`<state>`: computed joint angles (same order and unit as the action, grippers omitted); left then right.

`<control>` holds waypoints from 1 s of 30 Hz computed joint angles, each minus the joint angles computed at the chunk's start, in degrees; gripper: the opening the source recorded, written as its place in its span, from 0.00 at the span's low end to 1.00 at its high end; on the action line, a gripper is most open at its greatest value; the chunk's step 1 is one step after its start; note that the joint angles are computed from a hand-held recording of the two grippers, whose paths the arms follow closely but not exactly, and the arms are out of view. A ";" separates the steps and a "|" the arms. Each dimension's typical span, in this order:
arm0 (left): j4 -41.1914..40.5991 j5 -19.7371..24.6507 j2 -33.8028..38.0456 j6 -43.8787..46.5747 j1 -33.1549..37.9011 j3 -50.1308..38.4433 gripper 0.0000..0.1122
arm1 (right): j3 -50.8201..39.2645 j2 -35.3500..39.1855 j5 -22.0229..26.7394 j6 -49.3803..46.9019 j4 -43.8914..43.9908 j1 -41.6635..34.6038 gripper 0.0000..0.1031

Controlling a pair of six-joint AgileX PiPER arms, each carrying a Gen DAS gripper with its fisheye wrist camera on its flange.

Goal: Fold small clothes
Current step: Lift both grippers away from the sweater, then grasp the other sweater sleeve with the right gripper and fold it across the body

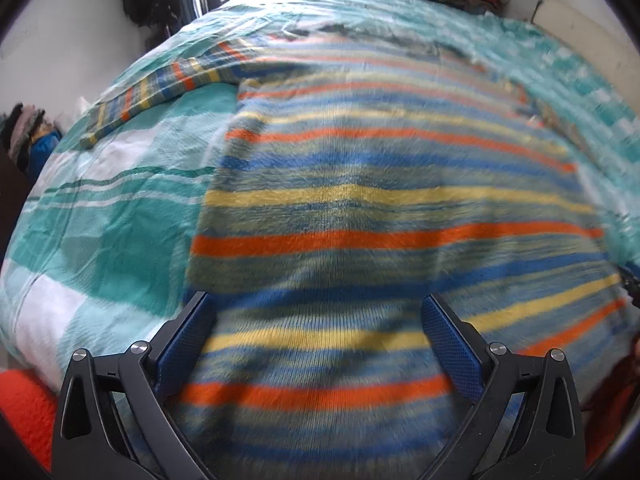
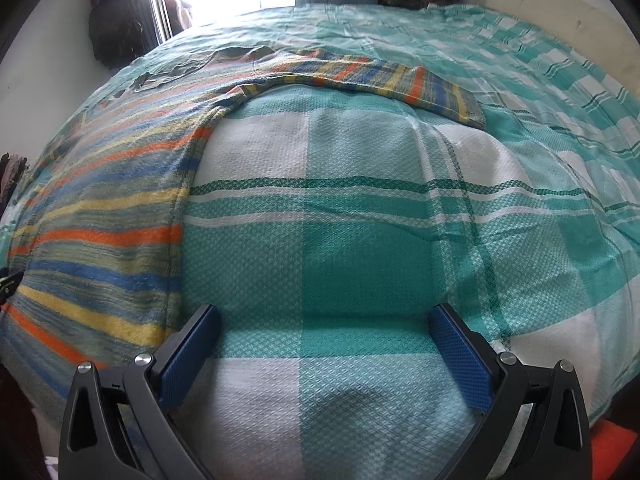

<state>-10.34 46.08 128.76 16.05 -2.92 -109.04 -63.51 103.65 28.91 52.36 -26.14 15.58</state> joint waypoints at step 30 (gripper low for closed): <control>-8.79 -11.65 -2.13 -0.47 5.97 2.66 0.91 | -72.75 32.87 26.72 -40.78 45.81 -31.22 0.04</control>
<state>-19.14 34.43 126.63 15.58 3.05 -106.38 -136.25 136.52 55.63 11.57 19.66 -15.64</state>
